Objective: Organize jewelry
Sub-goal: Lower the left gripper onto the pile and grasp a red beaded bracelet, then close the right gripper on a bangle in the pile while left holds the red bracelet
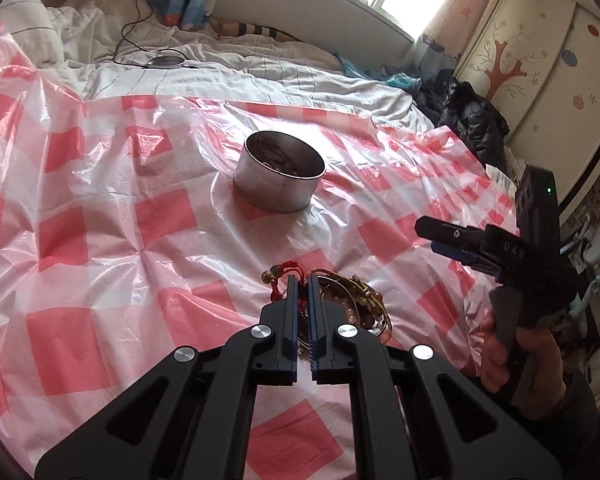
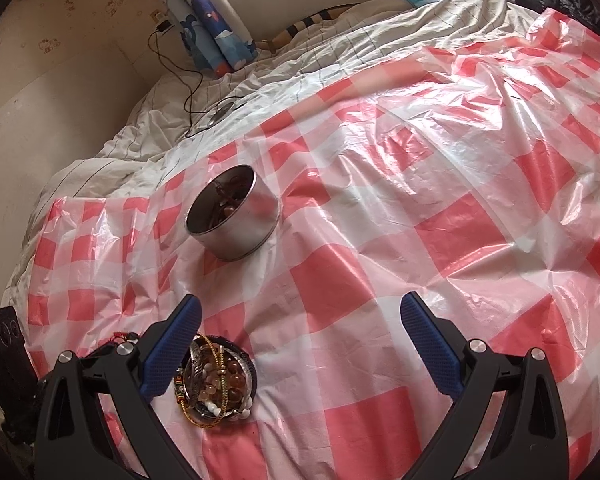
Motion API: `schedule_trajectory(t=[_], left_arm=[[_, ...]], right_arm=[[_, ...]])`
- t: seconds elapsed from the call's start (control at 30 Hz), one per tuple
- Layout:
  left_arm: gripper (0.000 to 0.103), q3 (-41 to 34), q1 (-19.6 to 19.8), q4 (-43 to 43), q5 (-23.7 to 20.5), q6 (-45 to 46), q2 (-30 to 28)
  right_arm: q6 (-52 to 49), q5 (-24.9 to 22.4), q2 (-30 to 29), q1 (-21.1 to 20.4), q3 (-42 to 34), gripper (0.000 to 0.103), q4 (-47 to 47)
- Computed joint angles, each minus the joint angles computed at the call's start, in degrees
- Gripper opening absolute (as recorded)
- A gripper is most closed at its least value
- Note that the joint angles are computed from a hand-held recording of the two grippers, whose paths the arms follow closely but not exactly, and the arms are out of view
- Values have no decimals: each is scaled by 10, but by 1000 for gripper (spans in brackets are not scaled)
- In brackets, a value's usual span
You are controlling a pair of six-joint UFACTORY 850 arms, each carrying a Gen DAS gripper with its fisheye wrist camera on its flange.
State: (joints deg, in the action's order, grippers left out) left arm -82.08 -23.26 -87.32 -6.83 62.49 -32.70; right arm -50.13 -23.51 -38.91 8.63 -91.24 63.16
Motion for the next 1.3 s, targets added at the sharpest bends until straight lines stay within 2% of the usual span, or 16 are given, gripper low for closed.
schedule_trajectory(t=[0.1, 0.17, 0.27, 0.33, 0.4, 0.47, 0.5, 0.53, 0.6, 0.67, 0.77, 0.87, 0.9, 0.93, 1.1, 1.3], left_arm=[[4, 2, 0, -31, 6, 24, 2], [4, 0, 1, 2, 9, -14, 2], [4, 0, 4, 32, 12, -53, 1], [4, 3, 6, -4, 10, -22, 2], [4, 4, 6, -47, 8, 19, 3], [4, 2, 6, -65, 5, 33, 0], [4, -1, 6, -57, 6, 25, -2], [4, -4, 5, -53, 5, 20, -3], [4, -8, 3, -53, 4, 22, -6], [4, -12, 3, -53, 1, 23, -9], [4, -16, 2, -48, 1, 19, -12], [4, -15, 2, -62, 2, 31, -11], [4, -15, 3, -64, 3, 32, -11], [4, -14, 3, -67, 3, 34, -10], [4, -12, 2, -110, 4, 72, -9], [4, -8, 2, -168, 5, 127, -6]], right_arm=[[-33, -90, -30, -4, -40, 96, 19], [-50, -153, -55, -5, -77, 96, 19], [-29, -207, -94, 2, -142, 95, -36], [-5, -249, -127, 4, -196, 95, -75], [12, -267, -150, 10, -237, 95, -122], [18, -290, -172, 14, -274, 85, -155], [26, -306, -185, 15, -293, 67, -171], [31, -323, -197, 16, -312, 54, -183], [32, -358, -220, 15, -346, 50, -195], [21, -404, -242, 15, -378, 49, -186], [8, -443, -261, 18, -402, 48, -177], [3, -445, -263, 17, -400, 39, -166], [6, -456, -270, 13, -408, 23, -153], [5, -455, -269, 10, -404, 12, -144], [-49, -416, -219, 2, -317, 6, -111], [-104, -378, -154, -21, -215, 4, -9]])
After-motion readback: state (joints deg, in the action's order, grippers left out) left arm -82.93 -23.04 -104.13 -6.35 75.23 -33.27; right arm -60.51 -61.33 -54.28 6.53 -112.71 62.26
